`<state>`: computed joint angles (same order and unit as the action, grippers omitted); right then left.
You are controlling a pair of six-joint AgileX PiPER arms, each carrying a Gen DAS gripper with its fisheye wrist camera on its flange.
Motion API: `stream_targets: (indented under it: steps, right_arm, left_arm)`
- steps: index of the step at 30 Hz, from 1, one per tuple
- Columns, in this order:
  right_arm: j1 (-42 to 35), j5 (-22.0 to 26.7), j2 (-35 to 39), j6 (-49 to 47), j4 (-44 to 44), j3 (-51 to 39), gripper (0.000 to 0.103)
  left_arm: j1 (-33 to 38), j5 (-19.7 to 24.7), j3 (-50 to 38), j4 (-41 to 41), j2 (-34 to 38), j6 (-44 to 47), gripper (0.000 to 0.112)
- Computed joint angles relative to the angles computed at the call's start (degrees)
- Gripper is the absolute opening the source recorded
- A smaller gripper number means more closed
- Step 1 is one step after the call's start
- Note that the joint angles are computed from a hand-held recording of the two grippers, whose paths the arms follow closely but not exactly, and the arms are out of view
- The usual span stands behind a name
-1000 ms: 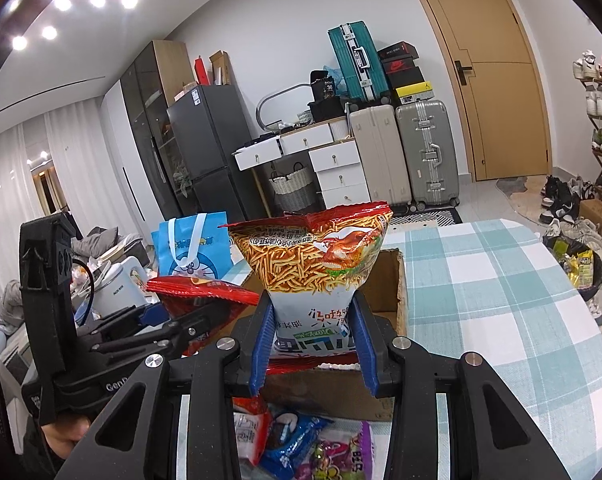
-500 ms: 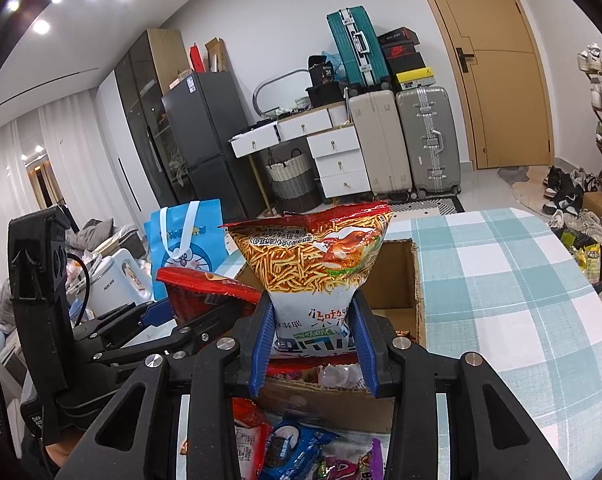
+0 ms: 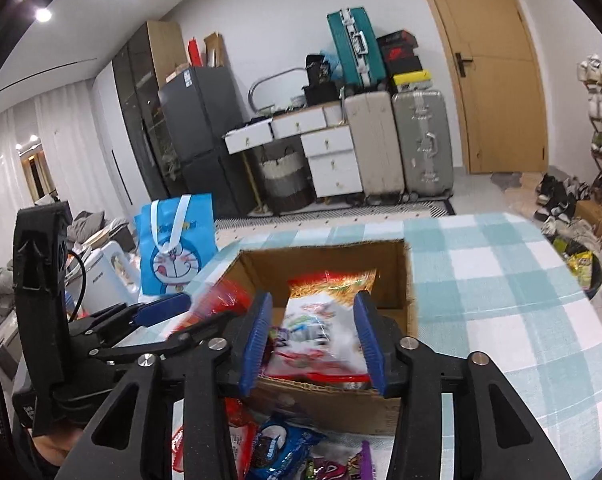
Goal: Organize snacks
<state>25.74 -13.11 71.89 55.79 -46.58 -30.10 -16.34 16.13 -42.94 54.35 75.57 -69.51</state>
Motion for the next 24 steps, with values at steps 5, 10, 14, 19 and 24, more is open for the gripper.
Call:
stream_targets:
  steps: [5,10,14,19,24]
  right_arm:
    - [-4.51,-3.28,-3.63,7.93,-7.99,3.02,0.087]
    - [-9.42,-5.44,-6.64,23.85,-24.62,4.53,0.102]
    - [-12.36,-6.67,-9.69,32.43,-34.54,6.60,0.102]
    - [-14.21,-8.03,-14.75,39.89,-43.93,10.09,0.102]
    - [-12.91,-6.98,-18.03,45.73,-50.06,12.65,0.102]
  left_arm:
    - [0.22,-0.20,1.63,-1.05,-3.35,1.08,0.083]
    - [-2.39,4.01,4.64,2.63,-8.73,-3.49,0.103]
    - [-4.26,6.26,7.61,1.60,-13.66,-3.47,0.102]
    - [-9.02,11.72,12.08,0.81,-20.28,-4.72,0.102]
    - [-15.51,18.70,16.76,2.04,-26.34,-9.41,0.102]
